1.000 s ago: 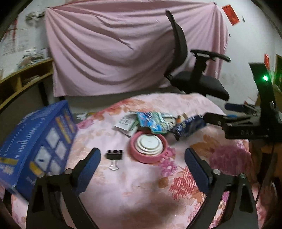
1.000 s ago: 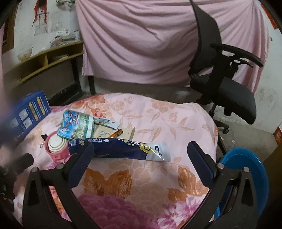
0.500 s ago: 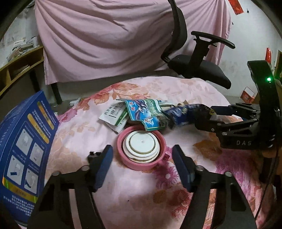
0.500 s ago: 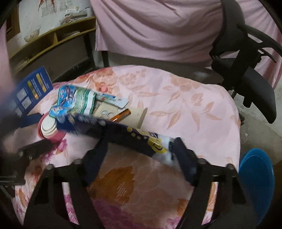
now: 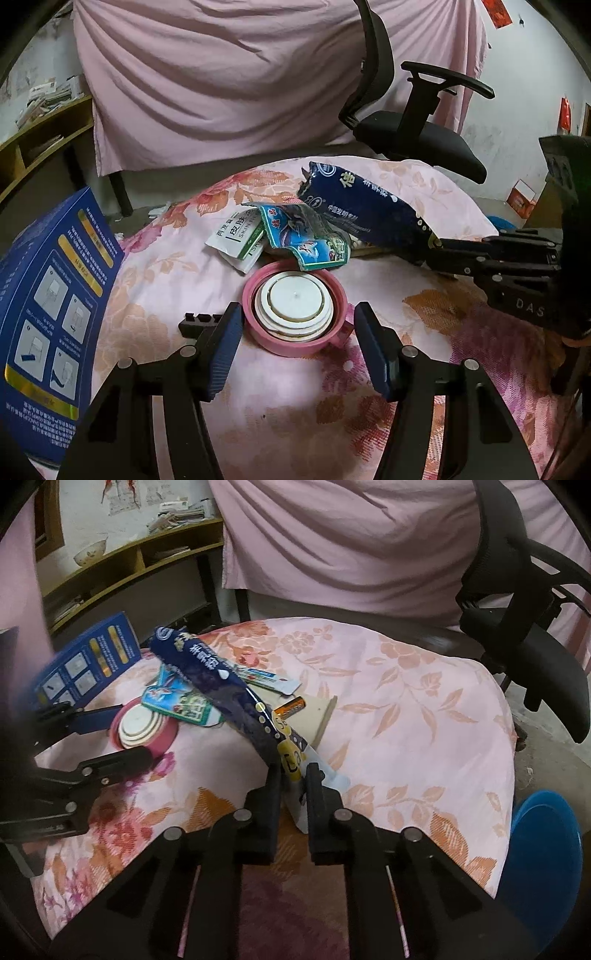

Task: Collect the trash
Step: 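Grasp the blue snack wrapper with the right gripper, then grasp the pink tape roll with the left gripper while right lifts wrapper, then carry tape roll and wrapper over the blue basin and release both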

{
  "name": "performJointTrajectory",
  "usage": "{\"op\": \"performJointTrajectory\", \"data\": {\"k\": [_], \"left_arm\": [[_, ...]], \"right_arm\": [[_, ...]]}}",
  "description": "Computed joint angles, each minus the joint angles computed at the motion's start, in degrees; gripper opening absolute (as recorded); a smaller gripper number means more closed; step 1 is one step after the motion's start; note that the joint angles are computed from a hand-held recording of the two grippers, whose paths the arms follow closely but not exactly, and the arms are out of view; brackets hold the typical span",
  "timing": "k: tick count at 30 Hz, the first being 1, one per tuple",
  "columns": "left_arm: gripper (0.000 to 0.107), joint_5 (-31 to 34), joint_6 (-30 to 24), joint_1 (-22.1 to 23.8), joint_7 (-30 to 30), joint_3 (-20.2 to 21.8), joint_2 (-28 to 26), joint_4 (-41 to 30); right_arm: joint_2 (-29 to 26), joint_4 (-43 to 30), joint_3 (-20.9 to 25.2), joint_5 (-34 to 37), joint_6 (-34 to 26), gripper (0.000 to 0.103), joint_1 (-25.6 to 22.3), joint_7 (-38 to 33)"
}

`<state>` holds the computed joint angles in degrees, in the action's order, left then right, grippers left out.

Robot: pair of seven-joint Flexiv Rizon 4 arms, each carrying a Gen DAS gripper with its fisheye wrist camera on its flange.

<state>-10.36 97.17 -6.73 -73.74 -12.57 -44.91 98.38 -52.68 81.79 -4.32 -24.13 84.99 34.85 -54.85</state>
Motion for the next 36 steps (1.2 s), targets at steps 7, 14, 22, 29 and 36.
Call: {"op": "performJointTrajectory", "data": {"k": [7, 14, 22, 29, 36], "left_arm": [[0.055, 1.07, 4.29, 2.91, -1.7, -3.71, 1.16, 3.77], [0.055, 2.32, 7.22, 1.07, -4.96, -2.55, 2.11, 5.11], [0.054, 3.6, 12.82, -2.22, -7.64, 0.53, 2.95, 6.3], [0.053, 4.41, 17.61, -4.57, -9.46, 1.61, 3.37, 5.84], [0.053, 5.62, 19.92, -6.61, -9.62, 0.72, 3.09, 2.17]], "right_arm": [[1.29, 4.08, -4.13, 1.42, 6.28, 0.027, 3.09, 2.66], [2.45, 10.41, -14.4, 8.89, 16.63, 0.026, 11.45, 3.89], [2.43, 14.17, -21.38, 20.94, 23.32, 0.025, 18.64, 0.08], [1.44, 16.9, -27.87, 33.66, 29.8, 0.025, 25.71, -3.96], [0.3, 18.97, -34.85, 47.4, 33.79, 0.025, 32.28, -8.15]]}}
